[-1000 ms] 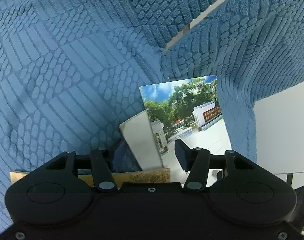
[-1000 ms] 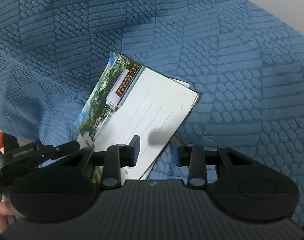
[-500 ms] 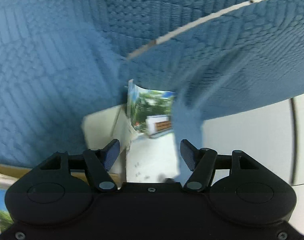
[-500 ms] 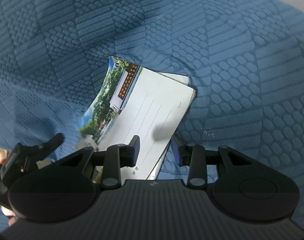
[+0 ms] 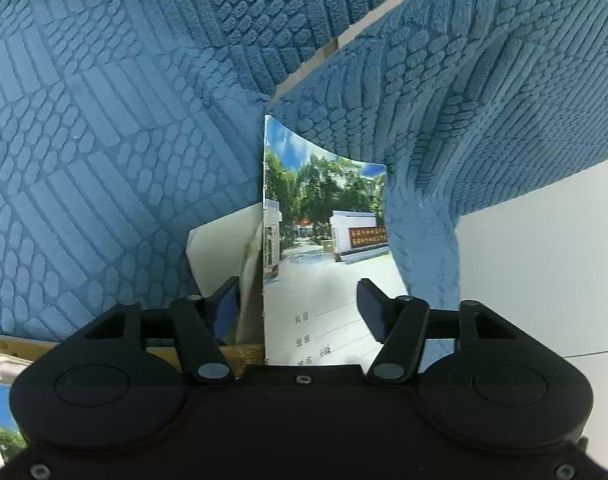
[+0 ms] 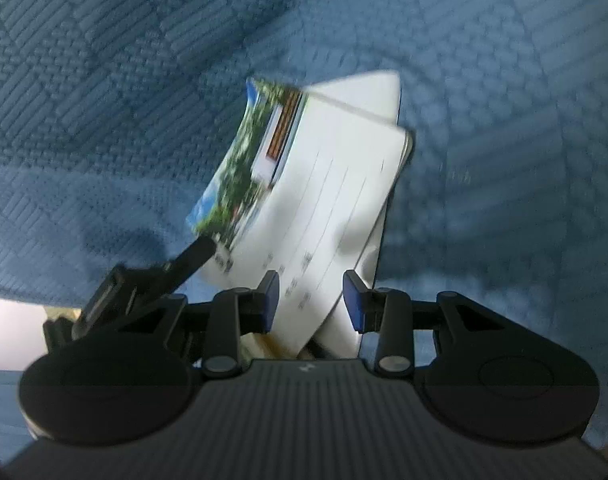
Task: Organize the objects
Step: 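Close both grippers on the edges of the postcard pile, then lift the postcard pile with both grippers and turn it upright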
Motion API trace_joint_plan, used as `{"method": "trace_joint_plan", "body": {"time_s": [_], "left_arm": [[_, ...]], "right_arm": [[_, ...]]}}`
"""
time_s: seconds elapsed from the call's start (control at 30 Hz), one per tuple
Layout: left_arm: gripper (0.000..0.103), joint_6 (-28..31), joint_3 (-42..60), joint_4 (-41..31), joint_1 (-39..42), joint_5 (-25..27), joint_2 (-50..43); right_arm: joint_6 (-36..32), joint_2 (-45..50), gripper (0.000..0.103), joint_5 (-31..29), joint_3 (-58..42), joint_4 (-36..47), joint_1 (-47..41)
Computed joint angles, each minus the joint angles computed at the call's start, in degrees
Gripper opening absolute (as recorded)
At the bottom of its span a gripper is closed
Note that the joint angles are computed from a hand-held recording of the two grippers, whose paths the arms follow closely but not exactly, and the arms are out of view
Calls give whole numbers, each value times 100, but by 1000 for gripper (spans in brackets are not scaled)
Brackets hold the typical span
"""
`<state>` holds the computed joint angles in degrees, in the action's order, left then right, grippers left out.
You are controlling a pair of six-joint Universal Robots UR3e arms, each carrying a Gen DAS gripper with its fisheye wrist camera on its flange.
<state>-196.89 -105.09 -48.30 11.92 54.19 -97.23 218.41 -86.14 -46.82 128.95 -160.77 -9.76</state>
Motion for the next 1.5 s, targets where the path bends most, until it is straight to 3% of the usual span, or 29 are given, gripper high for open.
{"method": "trace_joint_plan", "body": {"time_s": [0.03, 0.17, 0.27, 0.37, 0.47, 0.8, 1.0, 1.07, 1.17, 1.33, 1.5], "left_arm": [[50, -3, -18, 13, 7, -31, -17], [49, -152, -97, 172, 30, -307, -80], [49, -167, -102, 227, 95, -517, -151], [41, -205, -271, 287, 281, -1266, -223], [40, -295, -272, 374, 266, -1540, -252], [38, -413, -662, 310, 683, -2352, -143], [38, -447, -656, 309, 704, -2349, -105], [39, -405, -715, 218, 776, -2310, 89], [54, -354, -589, 98, 810, -2143, 204], [78, -184, -454, -206, 880, -2114, 211], [82, 98, -375, -603, 943, -2024, 307]], "right_arm": [[-42, -48, 39, -29, -6, 108, 29], [-78, -270, 58, -226, 58, 399, 91], [-15, -427, 62, -373, 61, 524, 131], [147, -611, 64, -397, 156, 510, 64], [345, -548, 65, -431, 134, 329, 125], [1567, 6, 64, -188, 701, -1601, 54], [2151, -33, 64, -125, 1127, -2280, 131], [2285, -17, 50, -191, 1208, -2516, 130], [2320, -164, 25, -358, 1251, -2673, 133], [2300, -275, 13, -100, 1400, -3410, -132], [2148, -674, 10, 170, 1535, -3440, -536]]}}
